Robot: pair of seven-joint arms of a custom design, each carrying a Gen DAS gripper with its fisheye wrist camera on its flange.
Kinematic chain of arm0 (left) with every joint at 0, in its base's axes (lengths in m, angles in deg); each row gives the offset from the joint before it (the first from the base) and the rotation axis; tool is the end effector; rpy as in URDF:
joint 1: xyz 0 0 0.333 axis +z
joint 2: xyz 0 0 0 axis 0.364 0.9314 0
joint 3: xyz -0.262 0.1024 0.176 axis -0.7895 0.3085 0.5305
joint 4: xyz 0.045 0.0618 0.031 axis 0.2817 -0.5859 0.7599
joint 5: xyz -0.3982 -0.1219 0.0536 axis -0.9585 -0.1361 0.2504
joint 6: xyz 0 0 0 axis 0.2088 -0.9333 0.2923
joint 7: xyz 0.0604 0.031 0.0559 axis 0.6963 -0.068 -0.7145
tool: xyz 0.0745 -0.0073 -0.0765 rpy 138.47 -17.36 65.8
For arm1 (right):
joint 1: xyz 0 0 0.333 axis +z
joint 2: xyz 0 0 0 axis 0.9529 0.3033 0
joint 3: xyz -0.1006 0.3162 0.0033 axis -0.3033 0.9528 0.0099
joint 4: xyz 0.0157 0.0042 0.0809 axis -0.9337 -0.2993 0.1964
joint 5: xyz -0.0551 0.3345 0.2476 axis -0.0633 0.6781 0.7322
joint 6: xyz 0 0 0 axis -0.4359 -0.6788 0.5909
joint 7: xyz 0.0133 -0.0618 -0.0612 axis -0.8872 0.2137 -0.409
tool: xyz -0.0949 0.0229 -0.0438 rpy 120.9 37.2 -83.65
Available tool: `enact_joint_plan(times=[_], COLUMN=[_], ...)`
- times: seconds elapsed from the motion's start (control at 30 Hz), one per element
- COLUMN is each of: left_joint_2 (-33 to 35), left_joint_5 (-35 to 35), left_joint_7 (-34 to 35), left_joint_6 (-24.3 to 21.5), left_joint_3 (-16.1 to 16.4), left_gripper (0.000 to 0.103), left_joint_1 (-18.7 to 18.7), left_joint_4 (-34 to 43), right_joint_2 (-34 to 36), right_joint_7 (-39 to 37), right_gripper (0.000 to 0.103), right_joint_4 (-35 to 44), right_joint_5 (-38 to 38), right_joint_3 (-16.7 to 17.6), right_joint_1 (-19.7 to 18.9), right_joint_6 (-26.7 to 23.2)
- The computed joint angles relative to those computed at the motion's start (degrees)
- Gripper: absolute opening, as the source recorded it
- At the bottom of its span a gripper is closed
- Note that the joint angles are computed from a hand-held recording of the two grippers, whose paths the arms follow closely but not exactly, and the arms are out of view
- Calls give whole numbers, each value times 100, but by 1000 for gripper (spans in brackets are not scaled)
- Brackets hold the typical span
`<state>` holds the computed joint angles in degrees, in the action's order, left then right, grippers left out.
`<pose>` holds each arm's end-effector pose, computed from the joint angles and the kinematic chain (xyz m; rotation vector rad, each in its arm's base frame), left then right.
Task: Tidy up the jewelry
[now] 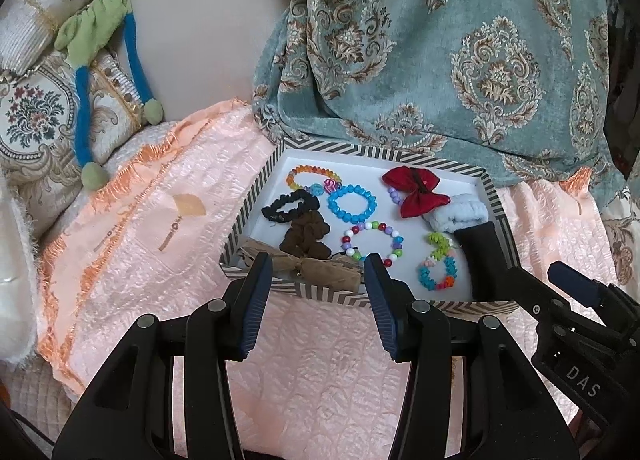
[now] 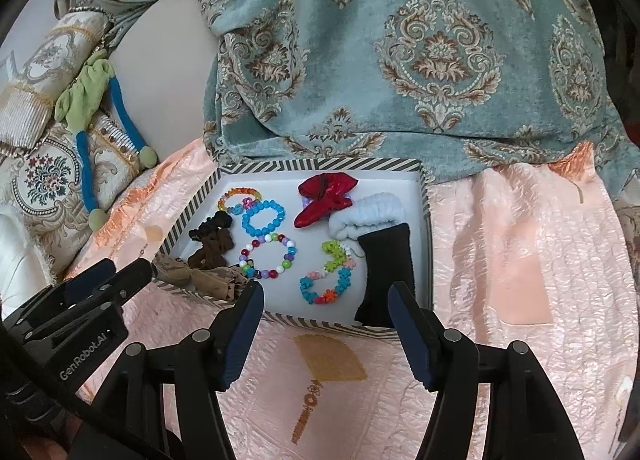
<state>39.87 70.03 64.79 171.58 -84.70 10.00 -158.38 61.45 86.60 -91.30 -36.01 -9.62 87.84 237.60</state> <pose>0.4379 -0.2940 0.5646 -1.8963 1.5690 -0.6552 0.4477 0.1365 0.5735 -1.8376 1.6193 -0.4396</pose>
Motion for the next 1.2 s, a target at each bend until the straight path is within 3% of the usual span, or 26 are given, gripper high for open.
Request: enact_joint_plan(times=[0.23, 1.2], left_joint_2=[-165, -491], left_joint_5=[211, 478], left_joint_7=[-191, -354], left_joint_6=[-25, -328], left_joint_3=[-117, -268], left_gripper=[47, 47], left_joint_1=[45, 61], left_joint_4=[-43, -87], right_joint_2=[-134, -380], right_joint_7=[238, 196], right_gripper=[67, 69], right_joint_4=[-56, -85], right_joint_5=[-333, -344], right_joint_3=[158, 101], right_joint_1=[-214, -102], right_joint_6=[73, 17])
